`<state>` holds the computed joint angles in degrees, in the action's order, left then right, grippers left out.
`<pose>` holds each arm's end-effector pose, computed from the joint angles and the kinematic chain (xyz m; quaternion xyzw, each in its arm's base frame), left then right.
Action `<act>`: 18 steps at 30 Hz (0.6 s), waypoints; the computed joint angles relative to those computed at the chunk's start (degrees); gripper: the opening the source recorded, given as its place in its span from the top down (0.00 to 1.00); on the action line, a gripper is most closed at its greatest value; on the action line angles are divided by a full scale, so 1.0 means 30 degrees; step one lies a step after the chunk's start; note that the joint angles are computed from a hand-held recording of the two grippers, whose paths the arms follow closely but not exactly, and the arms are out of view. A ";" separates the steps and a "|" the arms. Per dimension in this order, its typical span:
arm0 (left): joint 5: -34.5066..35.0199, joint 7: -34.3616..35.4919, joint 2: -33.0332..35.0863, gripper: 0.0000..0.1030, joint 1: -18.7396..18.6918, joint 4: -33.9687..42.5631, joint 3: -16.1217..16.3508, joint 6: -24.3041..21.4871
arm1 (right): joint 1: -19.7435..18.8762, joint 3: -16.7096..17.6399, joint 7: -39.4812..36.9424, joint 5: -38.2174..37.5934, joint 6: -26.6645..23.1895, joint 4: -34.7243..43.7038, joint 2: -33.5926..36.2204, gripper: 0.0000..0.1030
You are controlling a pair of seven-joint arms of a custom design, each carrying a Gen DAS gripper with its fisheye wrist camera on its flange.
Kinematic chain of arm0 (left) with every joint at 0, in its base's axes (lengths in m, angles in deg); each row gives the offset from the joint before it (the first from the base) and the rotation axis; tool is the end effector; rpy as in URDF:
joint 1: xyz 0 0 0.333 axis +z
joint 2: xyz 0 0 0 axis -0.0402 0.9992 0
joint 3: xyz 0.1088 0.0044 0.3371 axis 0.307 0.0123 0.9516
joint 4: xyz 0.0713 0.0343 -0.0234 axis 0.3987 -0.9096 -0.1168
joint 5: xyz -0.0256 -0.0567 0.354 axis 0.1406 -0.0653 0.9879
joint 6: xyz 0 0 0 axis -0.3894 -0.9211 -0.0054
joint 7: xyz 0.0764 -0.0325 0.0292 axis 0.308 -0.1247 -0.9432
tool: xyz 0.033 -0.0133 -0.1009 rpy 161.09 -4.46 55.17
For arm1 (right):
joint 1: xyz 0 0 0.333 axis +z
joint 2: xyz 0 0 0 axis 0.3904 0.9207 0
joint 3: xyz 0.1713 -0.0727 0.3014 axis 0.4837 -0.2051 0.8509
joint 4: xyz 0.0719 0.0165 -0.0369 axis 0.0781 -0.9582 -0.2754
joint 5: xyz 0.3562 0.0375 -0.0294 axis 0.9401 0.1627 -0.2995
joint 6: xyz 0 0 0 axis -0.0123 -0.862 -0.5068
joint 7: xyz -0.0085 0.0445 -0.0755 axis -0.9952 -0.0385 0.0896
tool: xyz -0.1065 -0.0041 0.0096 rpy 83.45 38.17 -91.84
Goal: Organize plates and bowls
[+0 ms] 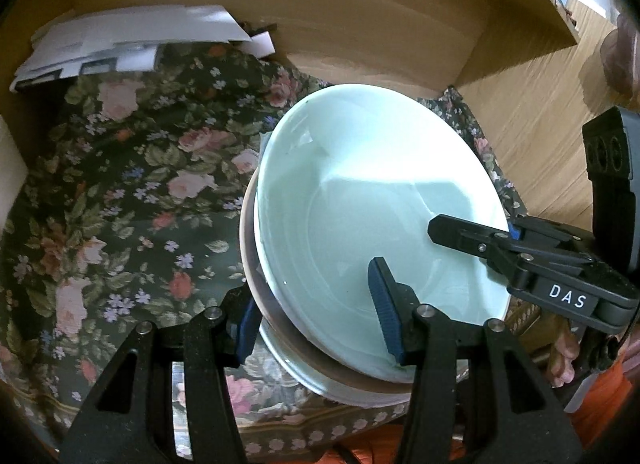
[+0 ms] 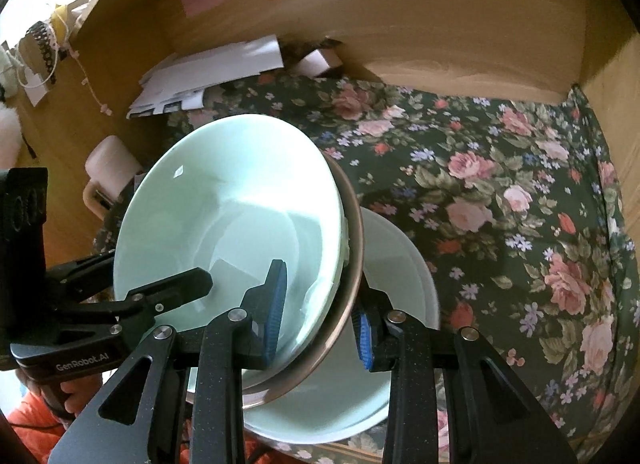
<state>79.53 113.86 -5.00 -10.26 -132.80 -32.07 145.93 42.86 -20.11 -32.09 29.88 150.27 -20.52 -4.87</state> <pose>0.5539 -0.2133 0.4388 -0.6950 0.6309 -0.3071 0.1567 0.6156 0.3024 0.4186 -0.7935 0.4762 -0.0507 0.3754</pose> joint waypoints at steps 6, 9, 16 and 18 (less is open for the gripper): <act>-0.0834 0.0750 0.0798 0.51 0.0168 0.0743 -0.0642 -0.0740 | -0.0218 -0.0171 0.0135 -0.0057 -0.0630 0.0184 0.0288 0.73; -0.1332 0.1242 0.1231 0.51 0.0259 0.1184 -0.0875 -0.1145 | -0.0263 -0.0268 0.0391 -0.0094 -0.0938 0.0224 0.0403 0.73; -0.1894 0.1609 0.1421 0.51 0.0403 0.1475 -0.1038 -0.1248 | -0.0654 -0.0169 0.0612 0.0104 -0.2026 0.0723 0.0791 0.72; -0.2332 0.1936 0.1421 0.51 0.0596 0.1476 -0.1275 -0.1254 | -0.0807 -0.0054 0.0396 0.0349 -0.2226 0.0847 0.0871 0.70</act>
<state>72.54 119.66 -0.74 -8.47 -128.37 -35.90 142.17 40.44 -20.27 -30.90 30.93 143.59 -17.98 -2.26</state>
